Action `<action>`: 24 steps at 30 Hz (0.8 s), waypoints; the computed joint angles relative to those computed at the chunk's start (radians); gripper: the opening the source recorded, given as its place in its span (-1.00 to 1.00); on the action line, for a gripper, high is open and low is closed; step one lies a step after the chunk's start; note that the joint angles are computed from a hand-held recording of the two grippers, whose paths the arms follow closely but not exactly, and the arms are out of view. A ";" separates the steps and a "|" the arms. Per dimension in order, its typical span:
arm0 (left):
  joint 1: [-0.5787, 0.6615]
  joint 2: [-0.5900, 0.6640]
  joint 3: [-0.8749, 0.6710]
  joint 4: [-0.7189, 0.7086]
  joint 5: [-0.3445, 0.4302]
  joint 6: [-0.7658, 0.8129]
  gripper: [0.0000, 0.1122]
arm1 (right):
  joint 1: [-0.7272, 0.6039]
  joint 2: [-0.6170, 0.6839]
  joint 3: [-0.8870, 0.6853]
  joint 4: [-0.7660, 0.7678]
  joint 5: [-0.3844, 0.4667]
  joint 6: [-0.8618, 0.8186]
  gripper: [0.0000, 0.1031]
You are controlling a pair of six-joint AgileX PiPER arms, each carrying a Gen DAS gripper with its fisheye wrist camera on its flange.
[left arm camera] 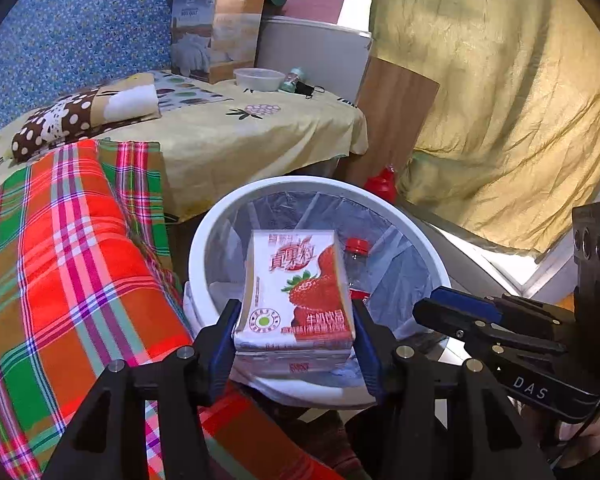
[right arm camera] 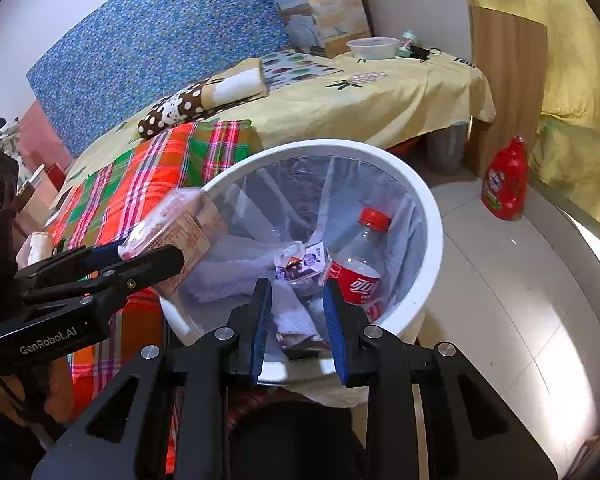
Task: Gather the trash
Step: 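Open both tools to drop the carton and wrapper into the bin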
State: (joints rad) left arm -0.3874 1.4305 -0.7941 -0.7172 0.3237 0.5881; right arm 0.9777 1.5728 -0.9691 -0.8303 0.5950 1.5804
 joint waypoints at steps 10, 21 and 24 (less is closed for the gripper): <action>0.022 -0.051 0.031 -0.028 -0.007 0.022 -0.02 | 0.014 0.007 -0.023 -0.015 0.016 -0.001 -0.43; 0.071 -0.190 0.099 0.057 0.015 -0.068 -0.02 | 0.070 0.019 -0.079 -0.044 0.053 -0.015 -0.43; 0.090 -0.239 0.121 0.082 0.030 -0.094 -0.02 | 0.089 0.026 -0.100 -0.051 0.070 -0.019 -0.43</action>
State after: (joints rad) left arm -0.2969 1.1917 -0.6733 -0.6347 0.3535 0.4939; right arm 1.0666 1.5984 -1.0695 -0.8816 0.6647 1.5610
